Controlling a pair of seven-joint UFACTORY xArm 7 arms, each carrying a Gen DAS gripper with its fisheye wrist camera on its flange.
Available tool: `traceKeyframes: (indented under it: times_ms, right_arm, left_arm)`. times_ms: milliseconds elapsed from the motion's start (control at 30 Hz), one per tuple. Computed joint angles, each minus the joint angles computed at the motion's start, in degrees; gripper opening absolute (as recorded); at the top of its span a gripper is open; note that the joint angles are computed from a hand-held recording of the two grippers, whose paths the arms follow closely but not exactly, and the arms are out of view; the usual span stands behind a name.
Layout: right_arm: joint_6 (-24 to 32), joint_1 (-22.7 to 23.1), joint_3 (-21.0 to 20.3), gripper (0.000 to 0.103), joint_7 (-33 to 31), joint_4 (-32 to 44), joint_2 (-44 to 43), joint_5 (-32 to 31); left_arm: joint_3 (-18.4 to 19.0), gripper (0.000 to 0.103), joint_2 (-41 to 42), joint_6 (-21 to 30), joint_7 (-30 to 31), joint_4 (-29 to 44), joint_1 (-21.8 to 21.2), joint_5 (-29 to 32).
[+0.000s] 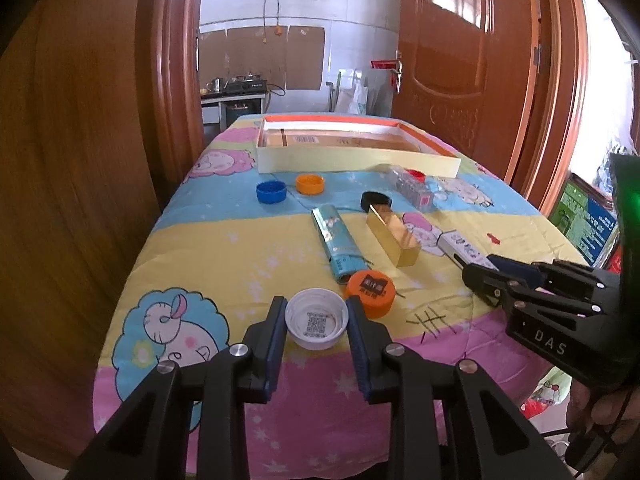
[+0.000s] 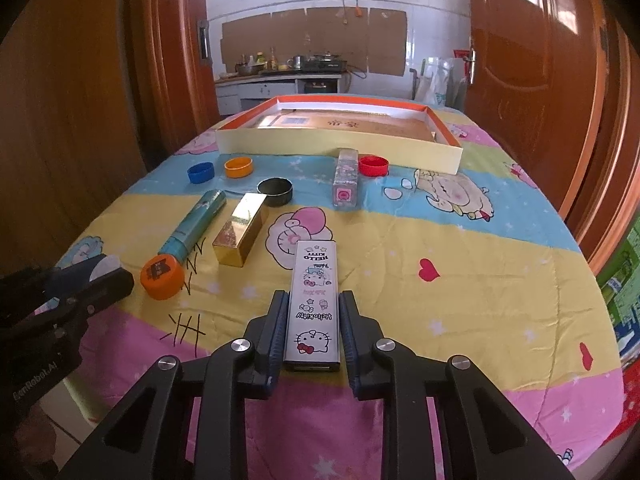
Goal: Organize rigid objects
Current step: 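Grasp the white cap with the left tool while the right tool grasps the white Hello Kitty box, then carry the white cap and Hello Kitty box into the tray and release both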
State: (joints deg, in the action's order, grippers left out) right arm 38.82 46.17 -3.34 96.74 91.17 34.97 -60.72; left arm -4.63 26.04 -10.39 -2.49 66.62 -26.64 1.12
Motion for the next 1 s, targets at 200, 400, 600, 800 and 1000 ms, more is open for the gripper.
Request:
traceKeyframes:
  times_ms: [200, 400, 600, 800, 1000]
  right_arm:
    - [-2.88, -0.44, -0.37, 0.025, 3.04, -2.44, -2.06, -2.17]
    - [-4.28, -1.57, 0.39, 0.025, 2.94, -3.63, -3.87, -3.67]
    - [2.13, -0.88, 0.98, 0.025, 4.87, -5.99, -8.15, -8.14]
    - [3.15, -5.14, 3.61, 0.025, 2.08, -7.52, -11.43, -9.48]
    - [0.47, -9.53, 4.10, 0.025, -3.60, -5.65, -12.70, -9.61]
  left_arm:
    - [0.85, 0.030, -0.86, 0.17, 0.03, 0.93, -0.94, -0.35]
    - [0.19, 0.030, -0.81, 3.64, 0.21, 5.24, -0.52, 0.18]
    - [6.31, 0.030, 0.25, 6.53, -2.41, 10.55, -5.62, 1.93]
    - [1.22, 0.030, 3.32, 11.99, -1.76, 19.22, -1.44, 3.20]
    - [0.92, 0.030, 10.17, 20.81, -1.84, 34.60, -1.63, 4.77]
